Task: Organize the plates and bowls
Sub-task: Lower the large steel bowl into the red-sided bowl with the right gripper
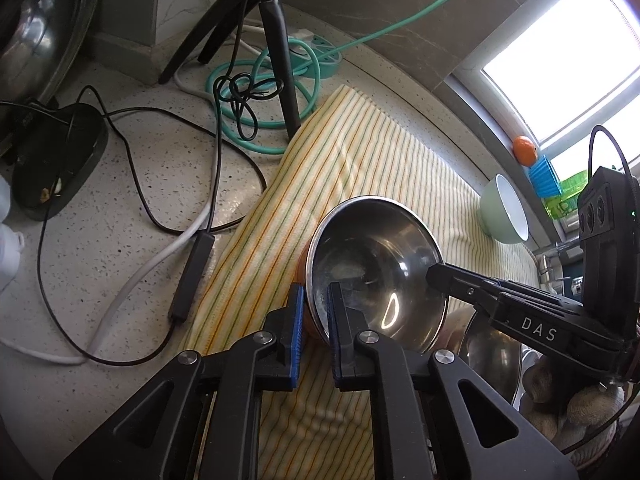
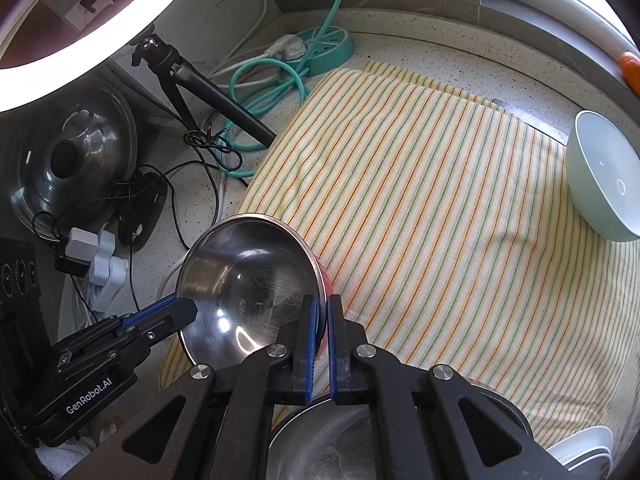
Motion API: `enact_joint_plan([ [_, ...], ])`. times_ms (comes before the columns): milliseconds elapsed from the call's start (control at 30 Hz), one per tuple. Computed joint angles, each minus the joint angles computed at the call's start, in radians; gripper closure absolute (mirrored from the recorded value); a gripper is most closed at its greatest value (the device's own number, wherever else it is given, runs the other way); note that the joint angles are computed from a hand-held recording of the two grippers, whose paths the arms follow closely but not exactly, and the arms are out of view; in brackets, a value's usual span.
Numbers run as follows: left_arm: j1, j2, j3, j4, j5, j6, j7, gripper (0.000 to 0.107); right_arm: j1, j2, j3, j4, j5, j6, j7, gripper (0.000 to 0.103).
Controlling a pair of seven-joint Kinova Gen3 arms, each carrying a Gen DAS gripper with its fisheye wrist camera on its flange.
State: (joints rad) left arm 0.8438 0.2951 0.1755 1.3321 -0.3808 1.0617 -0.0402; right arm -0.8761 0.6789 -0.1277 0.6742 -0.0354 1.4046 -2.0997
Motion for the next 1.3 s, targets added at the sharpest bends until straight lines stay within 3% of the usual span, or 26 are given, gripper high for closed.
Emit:
enact_joint_plan([
  [667, 0.039, -0.045, 0.019, -0.024, -0.104, 0.050, 0.069, 0.098, -0.002, -0.080, -0.011, 0.051, 0.002, -0.055, -0.016, 0.098],
  [1300, 0.081, -0.010, 0.024, -0.129, -0.114, 0.047, -0.005, 0.098, 0.038, -0.254, -0.034, 0.258, 0.030, -0.145, -0.081, 0.098],
])
